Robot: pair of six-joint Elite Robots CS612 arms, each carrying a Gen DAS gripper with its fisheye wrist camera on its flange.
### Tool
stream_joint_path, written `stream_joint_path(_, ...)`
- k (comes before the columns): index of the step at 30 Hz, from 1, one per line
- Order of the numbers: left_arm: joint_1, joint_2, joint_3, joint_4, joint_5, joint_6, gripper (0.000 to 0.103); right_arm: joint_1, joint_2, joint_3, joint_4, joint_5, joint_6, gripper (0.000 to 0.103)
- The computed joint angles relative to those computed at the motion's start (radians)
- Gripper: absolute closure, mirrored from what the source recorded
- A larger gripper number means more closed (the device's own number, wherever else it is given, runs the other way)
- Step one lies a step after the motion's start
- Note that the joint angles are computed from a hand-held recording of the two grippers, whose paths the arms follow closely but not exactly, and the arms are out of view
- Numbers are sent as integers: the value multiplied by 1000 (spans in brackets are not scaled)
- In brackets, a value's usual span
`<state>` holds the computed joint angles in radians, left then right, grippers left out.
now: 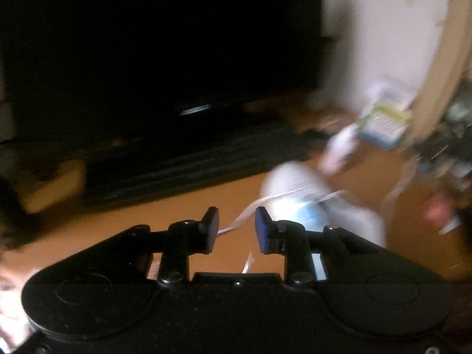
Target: Lace up shoes with both hands
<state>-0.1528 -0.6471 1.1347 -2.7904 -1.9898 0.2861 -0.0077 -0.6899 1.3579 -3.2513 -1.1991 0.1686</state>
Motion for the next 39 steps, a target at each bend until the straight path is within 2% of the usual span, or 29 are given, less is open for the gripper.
stream_joint_path(4,-14,5,-12,-1,-81,-52,74,11,27,-27,-5,20,6,101)
stream_joint_path(6,-14,19,-40,37,-163,-115,74,14,34,-33,-10,19,10,101)
stream_joint_path(11,-8,57,-100,78,-263,-229,74,31,29,-24,-31,16,-19,101)
stream_joint_path(18,-10,71,-126,110,-305,-267,77,40,30,-17,-35,14,-49,101)
stream_joint_path(22,-10,68,-121,128,-330,-254,94,44,33,-19,-29,7,-62,100)
stream_joint_path(26,-7,71,-118,113,-361,-266,103,45,37,-22,-45,8,-53,101)
stream_joint_path(29,-7,66,-106,87,-363,-258,103,45,37,-21,-49,10,-50,100)
stream_joint_path(33,-6,65,-97,56,-356,-286,103,46,37,-20,-51,6,-52,98)
stream_joint_path(36,-3,67,-100,48,-357,-297,103,50,29,-22,-4,-4,-81,97)
stream_joint_path(39,-2,66,-99,54,-353,-286,103,52,25,-23,20,-11,-102,89)
